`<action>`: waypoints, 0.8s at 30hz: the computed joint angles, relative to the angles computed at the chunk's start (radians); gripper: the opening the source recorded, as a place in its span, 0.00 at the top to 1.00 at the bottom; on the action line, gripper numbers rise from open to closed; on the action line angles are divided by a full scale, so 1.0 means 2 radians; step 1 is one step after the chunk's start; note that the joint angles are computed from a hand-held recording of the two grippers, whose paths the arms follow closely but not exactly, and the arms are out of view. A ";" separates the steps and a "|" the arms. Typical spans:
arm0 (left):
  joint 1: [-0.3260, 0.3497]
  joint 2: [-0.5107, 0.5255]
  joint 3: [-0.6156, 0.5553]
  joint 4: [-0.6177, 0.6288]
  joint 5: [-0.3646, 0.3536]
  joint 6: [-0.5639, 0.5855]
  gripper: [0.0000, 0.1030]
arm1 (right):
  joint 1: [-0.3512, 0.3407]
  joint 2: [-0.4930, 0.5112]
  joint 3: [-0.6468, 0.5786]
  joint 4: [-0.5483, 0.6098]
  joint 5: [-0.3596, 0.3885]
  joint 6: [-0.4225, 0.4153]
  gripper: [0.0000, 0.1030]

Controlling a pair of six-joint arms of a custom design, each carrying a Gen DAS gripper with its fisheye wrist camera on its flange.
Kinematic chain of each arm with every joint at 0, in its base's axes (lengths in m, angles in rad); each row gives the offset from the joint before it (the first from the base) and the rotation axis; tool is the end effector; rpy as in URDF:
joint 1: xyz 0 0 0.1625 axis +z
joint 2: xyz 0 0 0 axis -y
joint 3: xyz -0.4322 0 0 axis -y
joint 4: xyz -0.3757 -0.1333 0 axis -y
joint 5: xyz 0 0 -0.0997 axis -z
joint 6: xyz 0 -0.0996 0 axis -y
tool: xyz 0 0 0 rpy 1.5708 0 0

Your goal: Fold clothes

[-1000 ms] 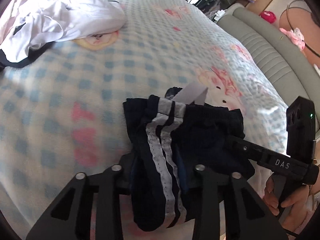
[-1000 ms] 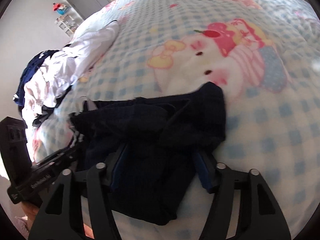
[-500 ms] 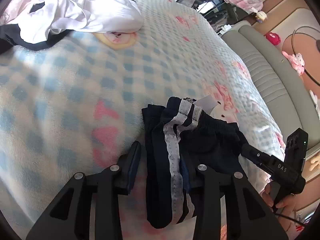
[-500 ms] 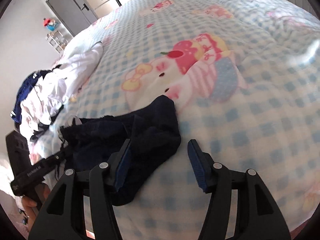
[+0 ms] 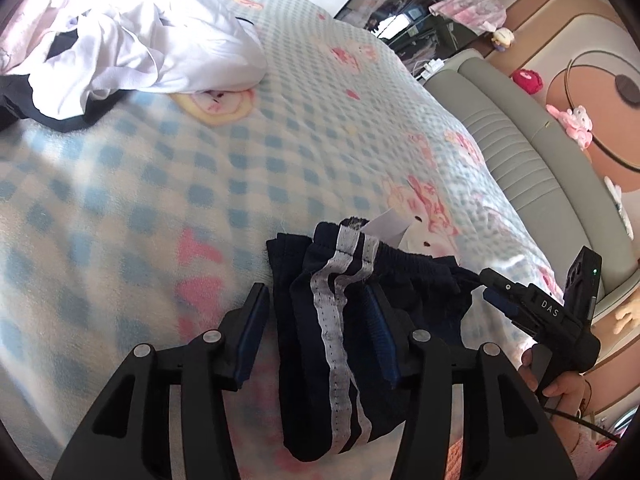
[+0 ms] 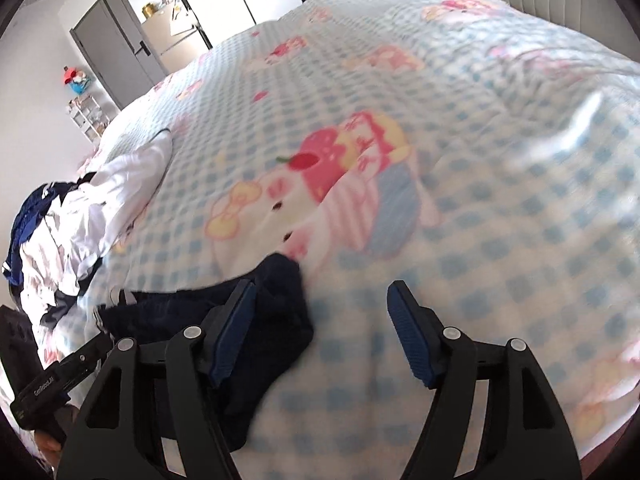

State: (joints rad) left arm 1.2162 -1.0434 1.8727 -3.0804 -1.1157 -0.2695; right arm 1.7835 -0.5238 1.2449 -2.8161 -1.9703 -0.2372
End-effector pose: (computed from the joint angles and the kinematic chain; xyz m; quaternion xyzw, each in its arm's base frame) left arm -0.0440 -0.6289 0.2521 -0.0361 0.9208 -0.3746 0.1026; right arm 0.2589 -0.7509 0.1011 0.1610 -0.9343 0.2516 0.1947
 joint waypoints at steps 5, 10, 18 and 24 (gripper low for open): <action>-0.006 -0.007 0.008 -0.023 0.006 0.012 0.51 | -0.002 -0.022 -0.001 0.120 0.088 -0.024 0.37; -0.005 0.004 -0.008 0.016 0.016 0.004 0.51 | -0.001 -0.011 0.010 0.156 0.100 -0.033 0.39; -0.005 -0.005 0.006 -0.018 0.023 0.005 0.51 | 0.005 -0.004 0.021 0.042 0.014 -0.001 0.49; 0.018 -0.005 0.002 -0.025 -0.056 -0.023 0.52 | -0.001 -0.033 0.043 0.079 0.084 -0.028 0.33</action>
State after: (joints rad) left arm 1.2529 -1.0532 1.8765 -3.1306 -1.2284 -0.3157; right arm 1.7809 -0.5897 1.3313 -2.6581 -1.8014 -0.2929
